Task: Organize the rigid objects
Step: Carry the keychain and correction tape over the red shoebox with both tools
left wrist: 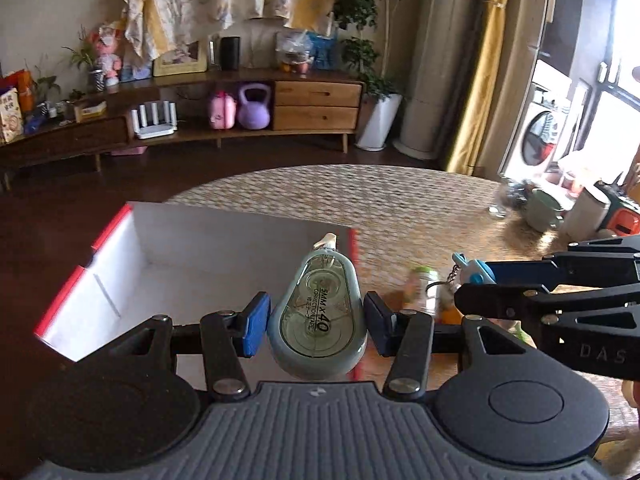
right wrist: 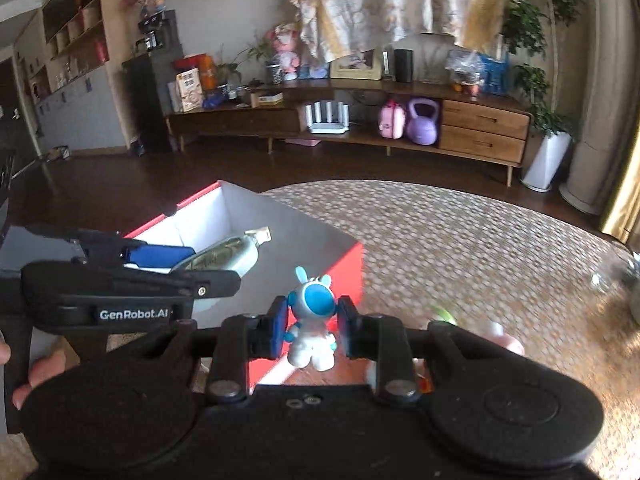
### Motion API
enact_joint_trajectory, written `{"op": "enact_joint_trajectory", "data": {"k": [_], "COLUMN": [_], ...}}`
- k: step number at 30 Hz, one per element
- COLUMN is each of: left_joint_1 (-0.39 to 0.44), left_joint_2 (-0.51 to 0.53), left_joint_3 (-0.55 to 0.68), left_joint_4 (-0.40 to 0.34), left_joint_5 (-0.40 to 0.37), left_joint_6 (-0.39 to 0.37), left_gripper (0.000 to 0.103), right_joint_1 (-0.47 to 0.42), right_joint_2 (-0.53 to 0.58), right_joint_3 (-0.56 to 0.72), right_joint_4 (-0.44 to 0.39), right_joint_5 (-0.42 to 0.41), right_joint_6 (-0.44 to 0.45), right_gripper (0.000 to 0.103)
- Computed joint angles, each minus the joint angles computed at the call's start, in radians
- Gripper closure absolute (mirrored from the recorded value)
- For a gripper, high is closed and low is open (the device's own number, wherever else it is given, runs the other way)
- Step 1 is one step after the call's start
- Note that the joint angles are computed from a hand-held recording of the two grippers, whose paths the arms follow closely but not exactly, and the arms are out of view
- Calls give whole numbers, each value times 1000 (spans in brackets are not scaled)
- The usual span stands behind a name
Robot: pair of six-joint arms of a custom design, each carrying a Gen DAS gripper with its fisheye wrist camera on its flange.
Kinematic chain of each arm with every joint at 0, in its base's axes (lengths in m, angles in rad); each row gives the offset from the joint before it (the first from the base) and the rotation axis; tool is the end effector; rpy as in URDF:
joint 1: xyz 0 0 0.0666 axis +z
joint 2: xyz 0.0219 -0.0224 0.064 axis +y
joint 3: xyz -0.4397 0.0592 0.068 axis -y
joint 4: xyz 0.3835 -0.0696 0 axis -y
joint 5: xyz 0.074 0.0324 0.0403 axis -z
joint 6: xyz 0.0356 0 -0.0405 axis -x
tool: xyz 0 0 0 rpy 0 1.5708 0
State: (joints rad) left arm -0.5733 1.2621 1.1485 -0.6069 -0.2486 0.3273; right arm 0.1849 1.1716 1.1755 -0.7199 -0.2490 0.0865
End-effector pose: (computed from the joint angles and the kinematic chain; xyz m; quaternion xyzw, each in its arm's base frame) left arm 0.3536 -0.2184 0.4550 0.0602 0.9034 -0.0764 0.4176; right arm 0.3709 0.0779 0.4923 -0.1732 0.8877 0.1331 0.4052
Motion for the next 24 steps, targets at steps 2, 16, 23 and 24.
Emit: {"op": "enact_joint_trajectory", "data": {"k": [2,16,23,24], "left_joint_1": [29,212,252,253], "left_joint_2": [6,100,182,193], "left_joint_3": [7,30,61,67], "left_joint_4": [-9,-50,-100,-110], "left_joint_5": [-2,63,96,99], "left_joint_6": [-18,-96,-120,-126], "left_gripper": [53,53,53,53], "right_joint_1": [28,166,215,221], "right_joint_2": [24,201,279,286], "right_joint_3": [16,91,105,106], "right_joint_4": [9,27,6,0], "right_joint_5": [11,72,133,143], "right_joint_6": [-2,18,43,53], "right_gripper": [77,77,78,78]}}
